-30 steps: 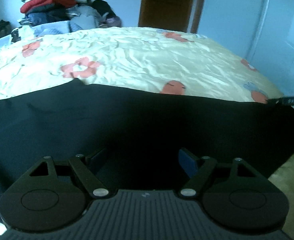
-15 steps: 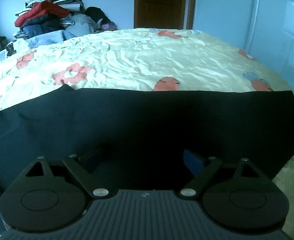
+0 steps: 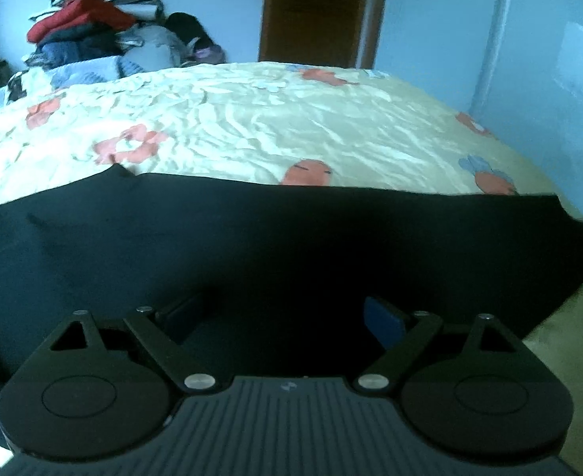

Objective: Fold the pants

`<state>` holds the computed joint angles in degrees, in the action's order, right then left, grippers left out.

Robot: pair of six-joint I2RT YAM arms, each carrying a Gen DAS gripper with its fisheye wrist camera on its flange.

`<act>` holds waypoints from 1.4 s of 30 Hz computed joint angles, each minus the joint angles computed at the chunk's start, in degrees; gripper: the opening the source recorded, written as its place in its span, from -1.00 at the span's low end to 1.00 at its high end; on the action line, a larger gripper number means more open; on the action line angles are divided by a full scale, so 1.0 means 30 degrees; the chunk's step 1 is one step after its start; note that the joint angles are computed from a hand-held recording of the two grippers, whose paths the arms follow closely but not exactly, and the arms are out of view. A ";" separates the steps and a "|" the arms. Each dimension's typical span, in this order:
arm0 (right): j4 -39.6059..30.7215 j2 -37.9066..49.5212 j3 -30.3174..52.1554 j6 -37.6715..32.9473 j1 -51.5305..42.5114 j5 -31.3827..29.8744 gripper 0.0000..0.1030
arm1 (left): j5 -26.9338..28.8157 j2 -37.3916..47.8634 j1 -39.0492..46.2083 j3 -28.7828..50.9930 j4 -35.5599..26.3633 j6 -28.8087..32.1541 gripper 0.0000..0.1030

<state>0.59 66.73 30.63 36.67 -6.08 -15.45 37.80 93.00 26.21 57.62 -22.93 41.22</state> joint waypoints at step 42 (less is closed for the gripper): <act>1.0370 0.2711 -0.3688 0.9282 0.6733 0.7187 1.00 | 0.2070 -0.1567 0.1538 -0.2328 0.0217 0.0604 0.76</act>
<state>31.70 74.87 19.57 64.52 14.12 6.11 44.01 88.30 30.82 50.64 -22.28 43.03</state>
